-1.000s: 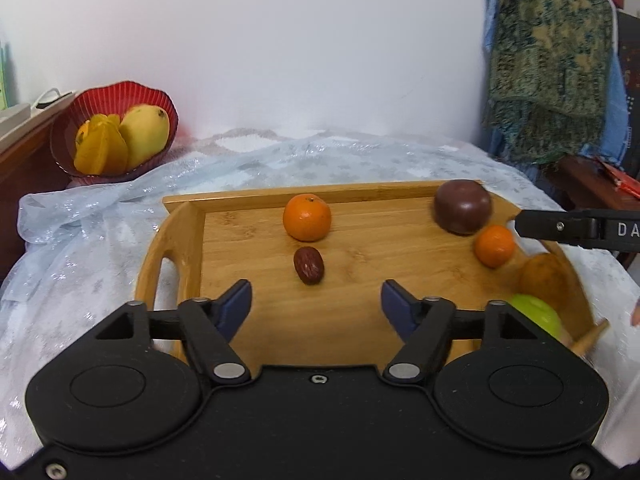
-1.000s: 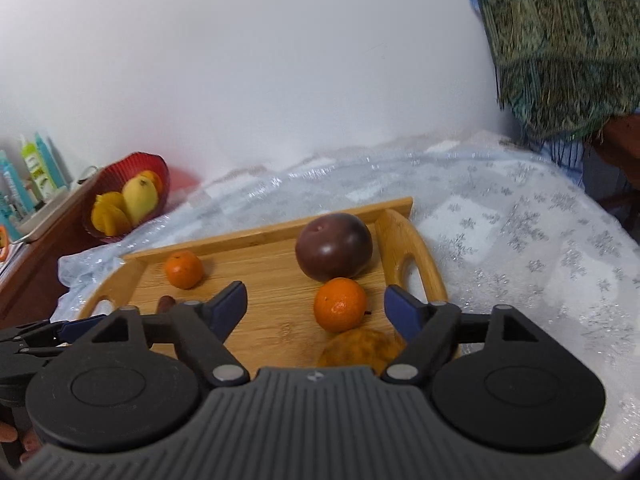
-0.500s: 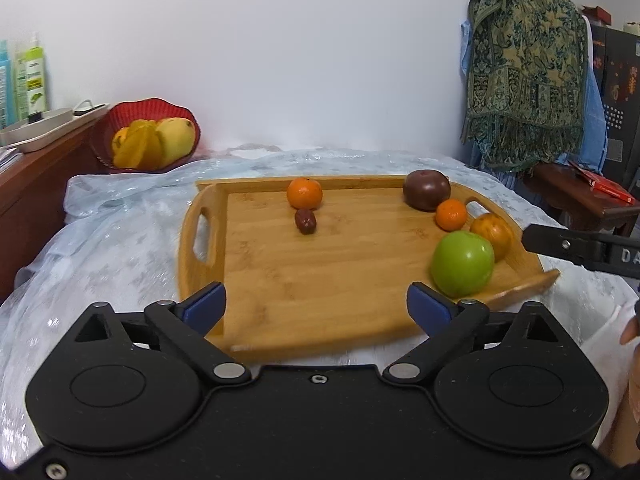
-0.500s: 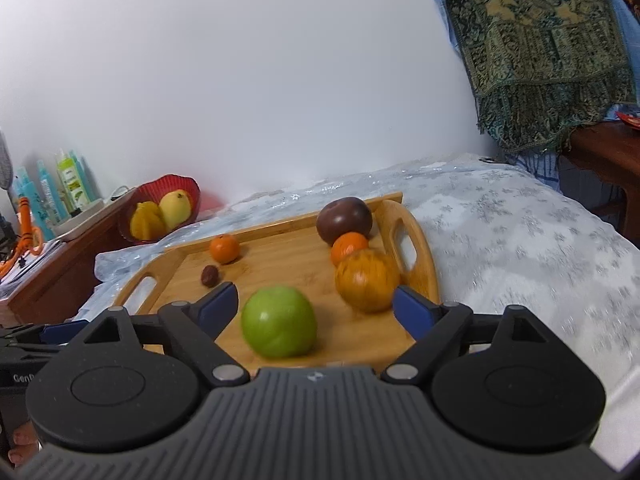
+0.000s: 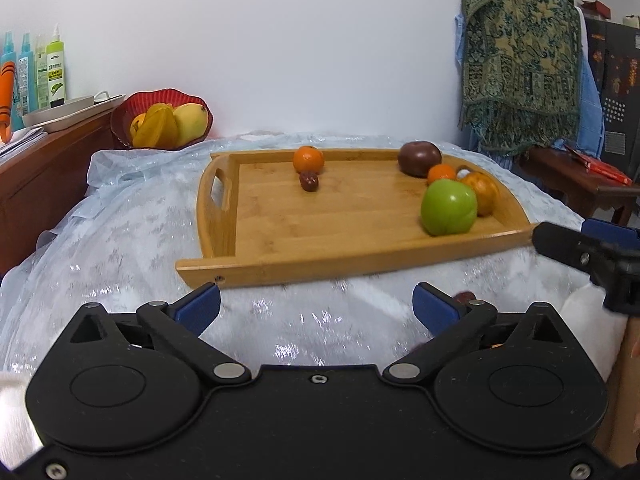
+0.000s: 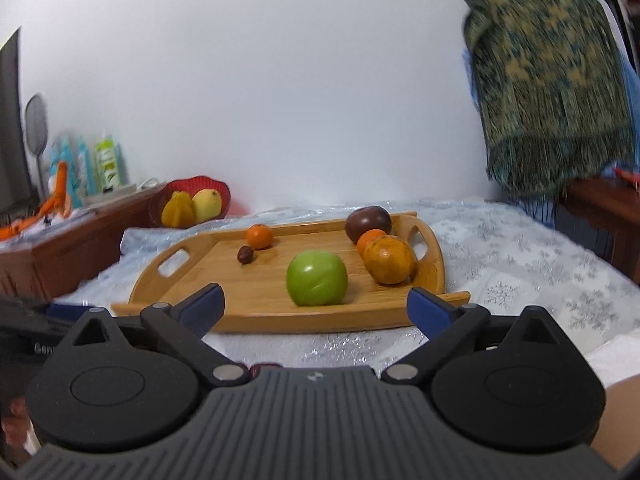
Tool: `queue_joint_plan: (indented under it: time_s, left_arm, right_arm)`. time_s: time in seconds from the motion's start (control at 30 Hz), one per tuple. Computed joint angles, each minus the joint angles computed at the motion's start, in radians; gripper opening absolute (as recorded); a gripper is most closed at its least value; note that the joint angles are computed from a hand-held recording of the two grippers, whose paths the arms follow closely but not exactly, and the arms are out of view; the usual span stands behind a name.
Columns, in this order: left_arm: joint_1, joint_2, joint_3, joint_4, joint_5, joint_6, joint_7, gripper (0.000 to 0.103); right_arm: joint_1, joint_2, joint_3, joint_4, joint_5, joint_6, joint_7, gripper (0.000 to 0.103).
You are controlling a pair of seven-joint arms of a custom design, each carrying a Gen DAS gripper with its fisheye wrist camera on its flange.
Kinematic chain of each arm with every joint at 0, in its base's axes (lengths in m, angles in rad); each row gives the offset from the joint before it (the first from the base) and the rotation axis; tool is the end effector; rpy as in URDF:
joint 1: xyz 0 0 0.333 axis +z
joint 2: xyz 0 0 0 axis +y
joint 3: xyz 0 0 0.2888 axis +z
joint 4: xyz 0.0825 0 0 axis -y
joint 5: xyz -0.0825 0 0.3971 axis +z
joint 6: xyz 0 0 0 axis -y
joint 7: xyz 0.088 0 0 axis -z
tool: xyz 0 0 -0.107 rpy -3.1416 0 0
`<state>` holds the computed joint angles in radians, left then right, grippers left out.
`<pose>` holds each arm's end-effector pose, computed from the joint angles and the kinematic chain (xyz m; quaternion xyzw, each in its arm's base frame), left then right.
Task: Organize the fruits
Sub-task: 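Withdraw both tools from the tray toward the remaining dates and mandarin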
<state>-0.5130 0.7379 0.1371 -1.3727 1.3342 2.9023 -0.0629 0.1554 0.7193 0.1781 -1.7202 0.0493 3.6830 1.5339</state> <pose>0.6676 -0.3523 0.3040 -0.6072 0.6254 -0.3678 0.3239 0.6730 0.1981 0.2998 -0.6231 0.5190 -0.3178 0.4913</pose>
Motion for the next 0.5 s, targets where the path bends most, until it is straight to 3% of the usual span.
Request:
queue_joint_plan:
  time_s: [0.17,0.5]
  left_arm:
    - [-0.008,-0.014,0.001,-0.028,0.036,0.02,-0.031,0.102]
    - [-0.015,-0.003,-0.01,-0.031,0.069,0.044,-0.059,0.1]
  right_arm:
    - [0.057,-0.032,-0.048,-0.054,0.057,0.013,-0.081,0.103]
    - [0.057,-0.067,-0.042,-0.122,0.054,0.01,-0.157,0.101]
